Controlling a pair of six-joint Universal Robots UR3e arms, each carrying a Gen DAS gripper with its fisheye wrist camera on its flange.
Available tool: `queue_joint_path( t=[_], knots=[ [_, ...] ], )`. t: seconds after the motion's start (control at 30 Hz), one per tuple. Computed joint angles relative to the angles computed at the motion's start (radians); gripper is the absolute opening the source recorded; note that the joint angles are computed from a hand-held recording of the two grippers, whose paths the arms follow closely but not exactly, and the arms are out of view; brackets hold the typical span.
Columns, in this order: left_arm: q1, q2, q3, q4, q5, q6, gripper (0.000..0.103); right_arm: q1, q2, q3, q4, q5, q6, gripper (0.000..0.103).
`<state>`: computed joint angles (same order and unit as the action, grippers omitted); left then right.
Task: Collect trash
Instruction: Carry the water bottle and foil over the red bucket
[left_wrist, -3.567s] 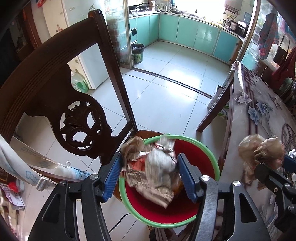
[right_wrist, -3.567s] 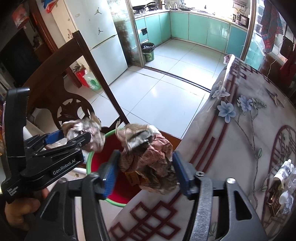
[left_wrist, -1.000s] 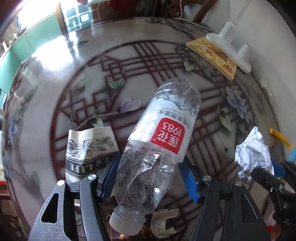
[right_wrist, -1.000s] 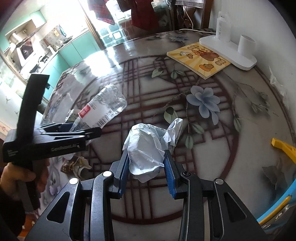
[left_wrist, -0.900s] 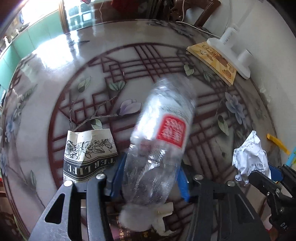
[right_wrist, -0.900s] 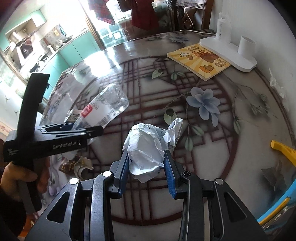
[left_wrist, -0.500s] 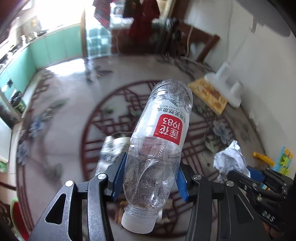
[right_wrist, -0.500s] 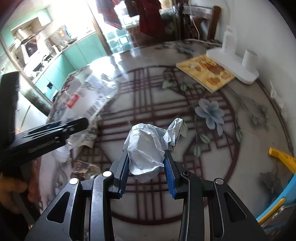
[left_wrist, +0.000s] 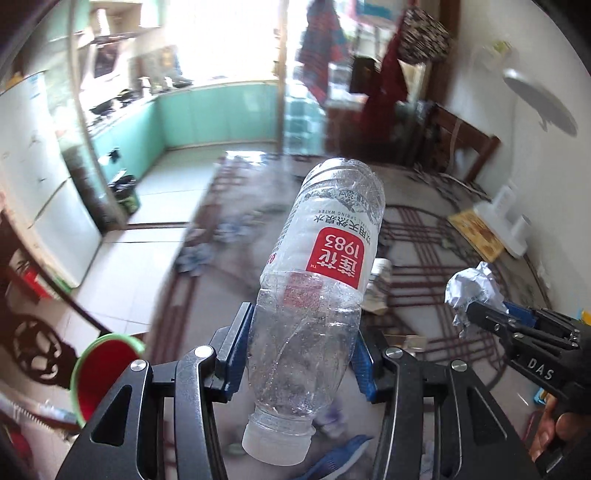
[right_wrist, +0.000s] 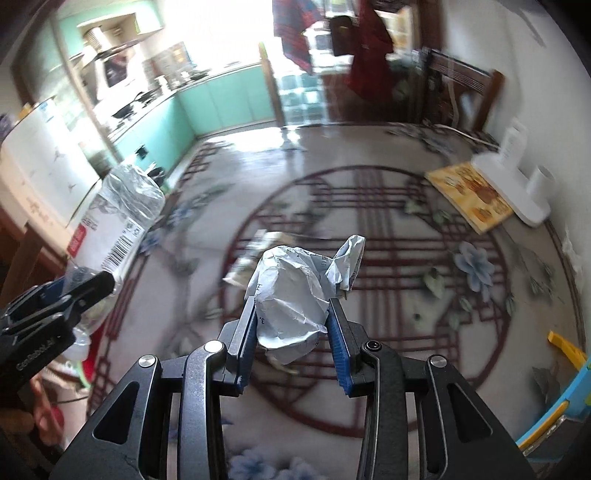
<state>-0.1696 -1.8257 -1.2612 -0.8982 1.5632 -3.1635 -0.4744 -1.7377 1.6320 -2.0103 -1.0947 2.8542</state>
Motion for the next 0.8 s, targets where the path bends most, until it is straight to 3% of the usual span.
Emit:
queue_joint_path(
  t=[0.43,0.8],
  knots=[
    [0.314,0.377,-0.385,0.021,-0.106,0.092,0.046,0.325,0.067,-0.072,-0.098,-0.094,0.097,0.035],
    [0.525,0.489,-0.481,-0.022,-0.225,0.204,0.046,0.507,0.125,-0.156,-0.147,-0.206,0.176,0.035]
  ],
)
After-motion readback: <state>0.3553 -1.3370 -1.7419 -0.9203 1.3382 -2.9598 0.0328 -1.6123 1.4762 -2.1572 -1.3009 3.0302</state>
